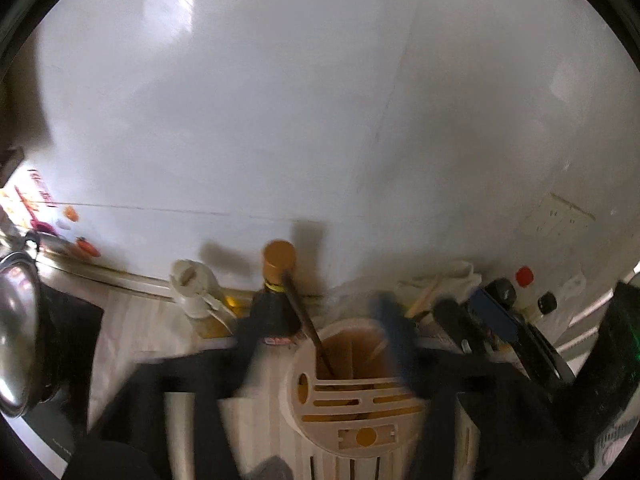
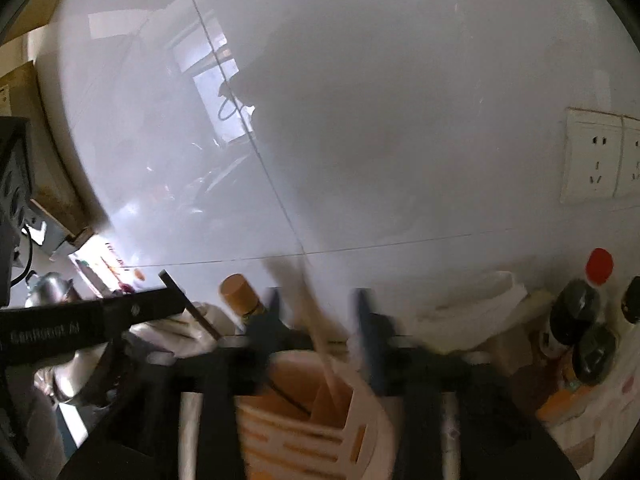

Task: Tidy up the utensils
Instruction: 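Lower both chopsticks into the holder and open both tools, then withdraw both tools from the holder back toward the chopstick row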

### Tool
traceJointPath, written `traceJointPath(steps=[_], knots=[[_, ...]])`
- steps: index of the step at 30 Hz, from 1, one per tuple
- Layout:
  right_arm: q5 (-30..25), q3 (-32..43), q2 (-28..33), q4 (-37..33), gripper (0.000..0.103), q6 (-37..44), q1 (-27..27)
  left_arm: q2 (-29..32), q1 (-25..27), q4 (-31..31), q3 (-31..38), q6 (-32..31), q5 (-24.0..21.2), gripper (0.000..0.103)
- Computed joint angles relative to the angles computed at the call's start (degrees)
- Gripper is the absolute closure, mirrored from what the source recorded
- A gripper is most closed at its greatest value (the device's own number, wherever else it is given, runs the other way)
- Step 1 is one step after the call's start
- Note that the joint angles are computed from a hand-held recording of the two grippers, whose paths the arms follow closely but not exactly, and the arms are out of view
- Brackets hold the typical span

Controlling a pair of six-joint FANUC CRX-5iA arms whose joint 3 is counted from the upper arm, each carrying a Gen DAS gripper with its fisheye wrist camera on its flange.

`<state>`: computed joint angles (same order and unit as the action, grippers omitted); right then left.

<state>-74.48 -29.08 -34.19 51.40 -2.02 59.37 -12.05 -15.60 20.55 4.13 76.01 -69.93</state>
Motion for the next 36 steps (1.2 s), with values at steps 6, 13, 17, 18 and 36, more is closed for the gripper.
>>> traceJointPath(steps=[6,13,17,18,36], knots=[[-14.68,4.05,0.85,-0.29,0.040,-2.19,9.96,-5.44,2.66,-0.28,-3.33,-1.08,3.16,0.003],[-29.86,9.65,5.97,-5.31,0.001,-2.05,16.61,-11.04,1.89,-8.17,-7.66,-0.74,4.72,0.000],[-34.44,10.38,6.95,-7.04,0.000,-3.99,19.30,-12.64,1.65,-9.28,-9.47,-0.68,3.68,0.000],[-35.17,10.65,7.29,-7.28,0.000,-4.52,19.89,-12.99,1.56,-9.54,-9.76,-0.70,3.52,0.000],[-48.24,13.31,5.96,-3.73,0.000,-19.88,36.67,-20.36,4.43,-3.72,-12.78,-3.66,0.40,0.000]])
